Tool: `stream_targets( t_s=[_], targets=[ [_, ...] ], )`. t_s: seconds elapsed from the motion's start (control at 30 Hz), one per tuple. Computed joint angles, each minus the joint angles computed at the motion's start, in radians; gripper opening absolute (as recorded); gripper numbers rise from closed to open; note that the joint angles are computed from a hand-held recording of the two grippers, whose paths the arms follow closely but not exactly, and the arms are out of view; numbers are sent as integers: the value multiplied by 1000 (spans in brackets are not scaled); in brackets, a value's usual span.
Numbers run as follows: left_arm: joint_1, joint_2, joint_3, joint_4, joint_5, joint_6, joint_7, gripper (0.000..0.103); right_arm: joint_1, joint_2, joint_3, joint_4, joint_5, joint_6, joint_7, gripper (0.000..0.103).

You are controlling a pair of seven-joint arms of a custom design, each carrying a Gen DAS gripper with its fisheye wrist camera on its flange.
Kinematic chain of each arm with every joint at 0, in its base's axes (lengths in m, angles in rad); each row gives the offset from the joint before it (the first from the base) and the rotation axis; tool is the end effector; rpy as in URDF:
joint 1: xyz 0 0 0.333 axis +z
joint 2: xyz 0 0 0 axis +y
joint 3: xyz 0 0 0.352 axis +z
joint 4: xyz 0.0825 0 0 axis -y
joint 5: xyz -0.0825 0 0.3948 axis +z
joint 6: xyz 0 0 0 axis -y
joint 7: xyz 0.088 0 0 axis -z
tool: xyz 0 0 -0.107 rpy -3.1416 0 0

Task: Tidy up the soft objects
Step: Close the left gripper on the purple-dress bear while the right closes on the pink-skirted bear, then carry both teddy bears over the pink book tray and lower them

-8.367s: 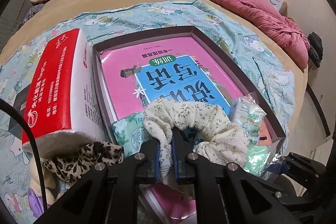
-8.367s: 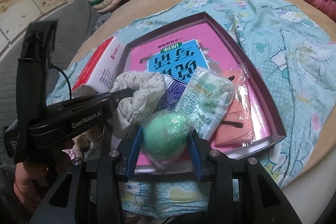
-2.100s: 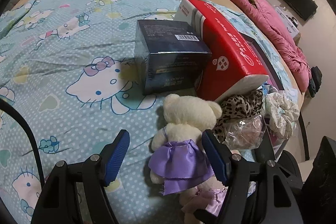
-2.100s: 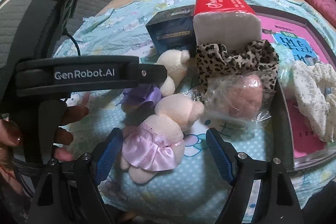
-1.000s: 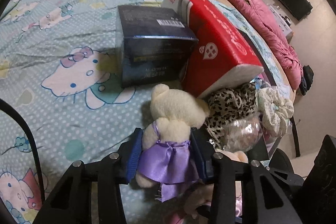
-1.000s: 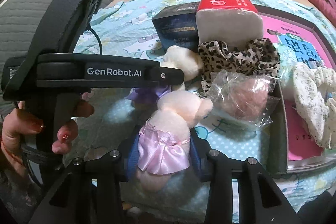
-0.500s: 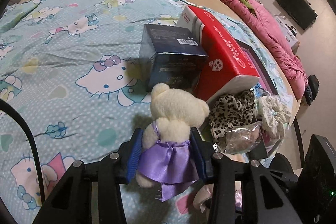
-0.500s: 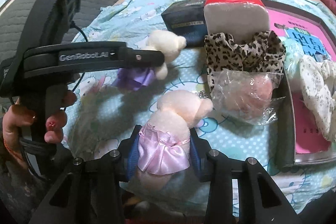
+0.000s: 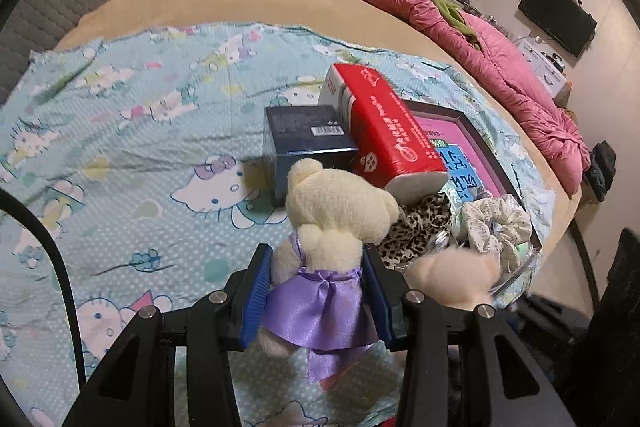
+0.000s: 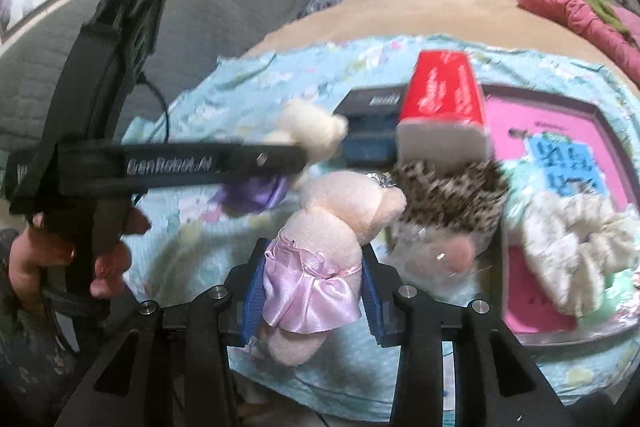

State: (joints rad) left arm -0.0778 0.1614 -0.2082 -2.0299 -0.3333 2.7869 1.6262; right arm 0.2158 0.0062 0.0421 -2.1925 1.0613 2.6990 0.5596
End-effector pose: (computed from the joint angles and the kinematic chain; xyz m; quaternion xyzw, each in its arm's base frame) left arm 0.6181 -0.1599 0.4651 -0.6547 0.6887 -0.2986 0.0883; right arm 0.5597 0.1172 0.4537 -0.7676 0.5106 -0.0674 0.3815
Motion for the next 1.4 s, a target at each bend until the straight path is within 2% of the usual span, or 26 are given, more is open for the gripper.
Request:
stream_targets(
  t_s=[0.43,0.73,0.93,1.17,1.4],
  targets=[
    [-57,-38,8,9,136,2,-113,45,-15,-33,-24,4,163,60,-93,43],
    [-91,-31,-12,43,159,-9,-122,45,-26,-50,-46,8,277,86,-188,43],
    [-112,-9,-23,84,166,-22,-124,45,-55,-54,-64,20,366,95,-233,43],
    [-138,32,-29,145,210,-48,-142,45,-104,-40,-87,49,465,153,-284,43],
    [-169,93,-34,224,256,-82,-161,45,-154,-21,-101,64,518,174,-283,43]
  ],
)
